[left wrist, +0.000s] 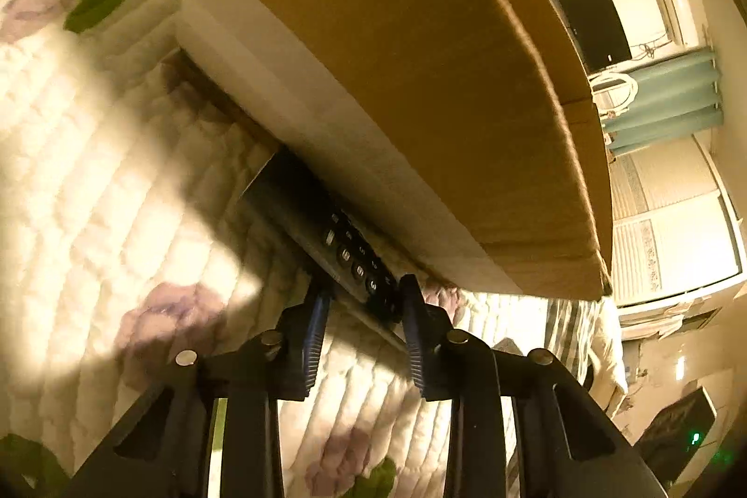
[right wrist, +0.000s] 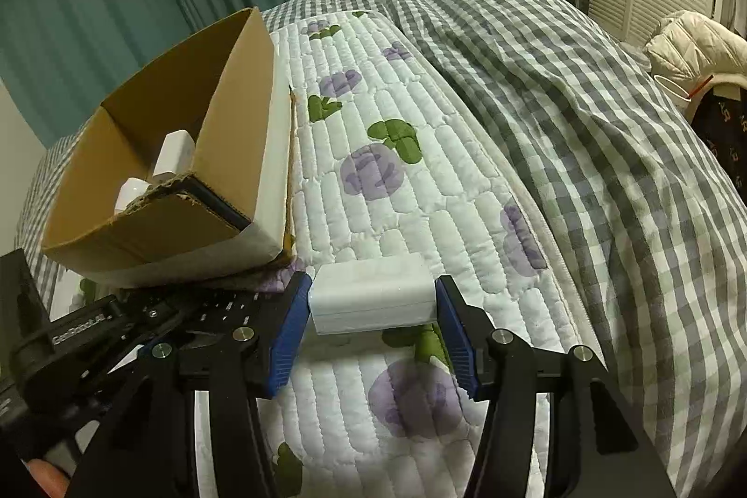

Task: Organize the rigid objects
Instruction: 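Grasp the black remote with the left tool, lifting it upright, then lower remote into box with left tool while right tool lowers white cube adapter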

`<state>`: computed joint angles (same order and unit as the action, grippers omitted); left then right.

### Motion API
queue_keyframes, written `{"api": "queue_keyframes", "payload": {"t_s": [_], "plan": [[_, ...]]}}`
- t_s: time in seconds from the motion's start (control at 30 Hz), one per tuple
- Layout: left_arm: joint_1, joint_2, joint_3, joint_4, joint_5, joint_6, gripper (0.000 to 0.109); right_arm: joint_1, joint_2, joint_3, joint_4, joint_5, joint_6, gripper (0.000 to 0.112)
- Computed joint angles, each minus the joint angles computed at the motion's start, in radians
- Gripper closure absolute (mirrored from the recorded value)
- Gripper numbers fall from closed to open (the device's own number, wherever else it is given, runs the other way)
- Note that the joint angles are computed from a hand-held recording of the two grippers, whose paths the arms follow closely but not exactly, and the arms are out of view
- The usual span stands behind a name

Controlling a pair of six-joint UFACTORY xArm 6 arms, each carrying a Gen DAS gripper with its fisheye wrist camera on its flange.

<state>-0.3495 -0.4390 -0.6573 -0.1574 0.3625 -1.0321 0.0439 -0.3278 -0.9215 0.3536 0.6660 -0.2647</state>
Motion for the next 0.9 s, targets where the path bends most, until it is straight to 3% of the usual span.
{"api": "queue_keyframes", "payload": {"t_s": [0.1,0.13,0.27,0.4,0.7,0.9], "plan": [[0.005,-0.073,0.037,0.019,0.049,0.003,0.082,-0.002,-0.016,0.003,0.004,0.009,-0.007,0.059],[-0.013,-0.108,0.037,0.071,0.09,-0.048,0.084,0.001,-0.026,0.004,0.001,0.013,-0.01,0.059],[-0.008,-0.177,-0.007,0.182,0.25,-0.055,0.087,0.018,-0.068,0.007,-0.013,0.024,-0.022,0.059],[-0.058,-0.216,-0.032,0.31,0.366,-0.124,0.09,0.041,-0.118,0.011,-0.021,0.038,-0.036,0.059],[-0.165,-0.311,-0.066,0.423,0.591,-0.152,0.09,0.073,-0.219,0.026,-0.03,0.088,-0.052,0.059],[-0.285,-0.308,-0.149,0.561,0.728,-0.173,0.091,0.083,-0.276,0.03,-0.011,0.118,-0.083,0.059]]}}
